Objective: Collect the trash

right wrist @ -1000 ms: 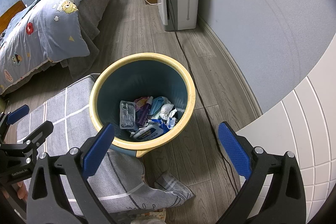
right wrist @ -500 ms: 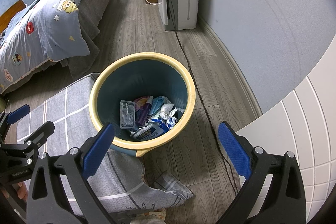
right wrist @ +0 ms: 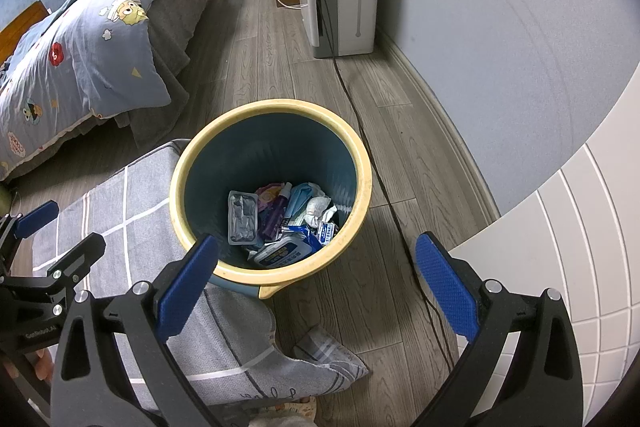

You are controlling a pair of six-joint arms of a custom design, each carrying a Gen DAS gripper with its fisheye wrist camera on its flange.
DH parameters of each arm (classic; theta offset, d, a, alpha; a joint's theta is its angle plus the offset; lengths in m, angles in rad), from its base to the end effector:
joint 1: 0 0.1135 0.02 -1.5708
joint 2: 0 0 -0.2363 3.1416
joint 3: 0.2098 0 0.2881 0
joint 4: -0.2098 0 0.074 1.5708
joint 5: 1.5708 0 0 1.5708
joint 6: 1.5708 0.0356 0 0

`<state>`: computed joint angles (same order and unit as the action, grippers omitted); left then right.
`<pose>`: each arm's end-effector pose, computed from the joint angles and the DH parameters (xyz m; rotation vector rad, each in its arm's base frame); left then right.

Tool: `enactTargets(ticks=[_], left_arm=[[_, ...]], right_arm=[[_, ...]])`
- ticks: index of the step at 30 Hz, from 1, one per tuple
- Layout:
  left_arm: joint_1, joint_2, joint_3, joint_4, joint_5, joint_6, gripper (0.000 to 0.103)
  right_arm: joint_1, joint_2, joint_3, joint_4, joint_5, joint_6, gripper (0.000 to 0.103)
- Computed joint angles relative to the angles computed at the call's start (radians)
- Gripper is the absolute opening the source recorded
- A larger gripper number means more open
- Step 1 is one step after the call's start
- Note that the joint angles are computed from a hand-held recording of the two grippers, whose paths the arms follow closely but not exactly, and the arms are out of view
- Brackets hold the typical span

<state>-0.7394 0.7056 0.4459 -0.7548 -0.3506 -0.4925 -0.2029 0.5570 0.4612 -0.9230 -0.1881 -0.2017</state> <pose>0.1446 -0.1154 0.1611 0.1818 2.4881 -0.0508 0.1608 -0.0263 0.1784 -0.0669 2.5633 0.0910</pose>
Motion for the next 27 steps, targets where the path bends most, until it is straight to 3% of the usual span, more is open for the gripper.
enactTargets(ticks=[19, 22, 27], left_arm=[[-0.01, 0.026, 0.01, 0.003, -0.025, 0.039, 0.098], [-0.035, 0.052, 0.029, -0.018, -0.067, 0.024, 0.098], [-0.026, -0.038, 0.019, -0.072, -0.055, 0.021, 0.098]], right_arm=[[-0.007, 0.0, -0.003, 0.0, -0.003, -0.005, 0.097], [-0.012, -0.009, -0.008, -0.011, -0.002, 0.003, 0.097], [0.006, 0.037, 0.012, -0.025, 0.032, 0.069, 0.097]])
